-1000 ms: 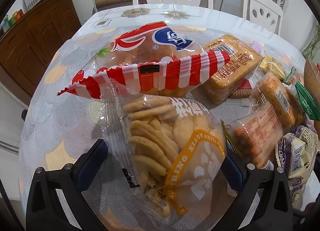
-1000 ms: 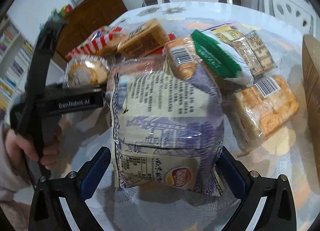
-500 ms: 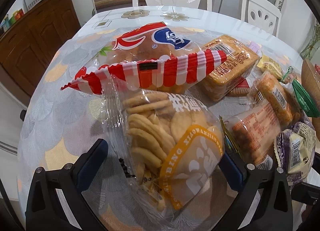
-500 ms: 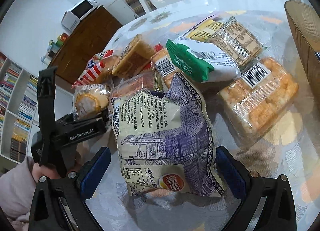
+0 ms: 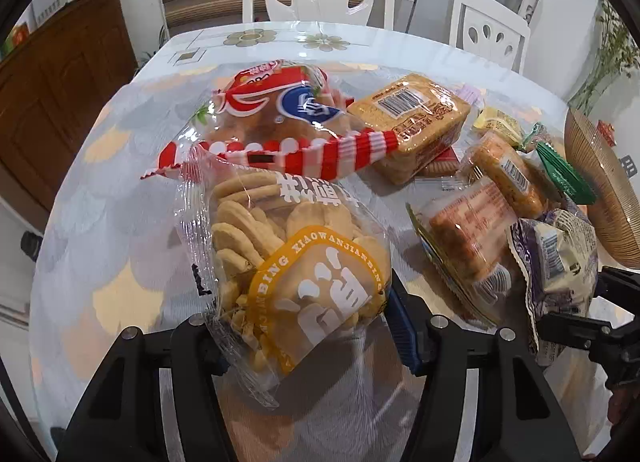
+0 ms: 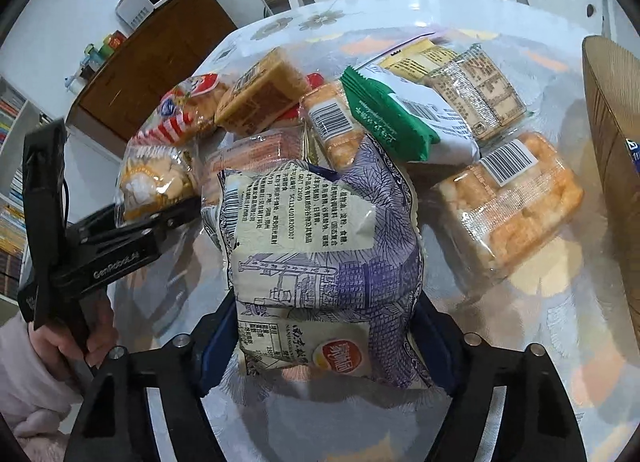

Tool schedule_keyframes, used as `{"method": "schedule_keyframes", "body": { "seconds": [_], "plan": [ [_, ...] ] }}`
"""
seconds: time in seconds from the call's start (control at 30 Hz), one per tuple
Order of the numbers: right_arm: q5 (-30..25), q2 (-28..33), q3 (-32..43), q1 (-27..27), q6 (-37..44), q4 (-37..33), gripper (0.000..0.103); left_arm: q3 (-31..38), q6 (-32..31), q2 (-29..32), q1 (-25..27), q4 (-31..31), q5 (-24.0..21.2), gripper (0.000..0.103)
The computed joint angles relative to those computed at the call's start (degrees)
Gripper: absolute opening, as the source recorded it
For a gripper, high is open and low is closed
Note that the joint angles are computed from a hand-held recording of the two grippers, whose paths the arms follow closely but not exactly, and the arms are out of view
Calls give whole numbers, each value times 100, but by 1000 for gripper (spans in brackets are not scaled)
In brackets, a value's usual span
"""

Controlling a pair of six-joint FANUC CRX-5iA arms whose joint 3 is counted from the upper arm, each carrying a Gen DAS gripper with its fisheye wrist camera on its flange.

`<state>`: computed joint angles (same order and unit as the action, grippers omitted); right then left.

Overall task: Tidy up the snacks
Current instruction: 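Lift both bags off the pile and move them toward the amber bowl, then lower both bags into the amber bowl and open both tools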

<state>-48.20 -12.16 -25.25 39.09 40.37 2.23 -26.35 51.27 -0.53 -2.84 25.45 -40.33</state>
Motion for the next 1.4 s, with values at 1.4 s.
{"method": "schedule_keyframes", "body": {
  "seconds": [1.4],
  "plan": [
    [217,-1999,-531,-108,-876,989,71,477,-115,-883,-356,492,-742,46]
  ]
}}
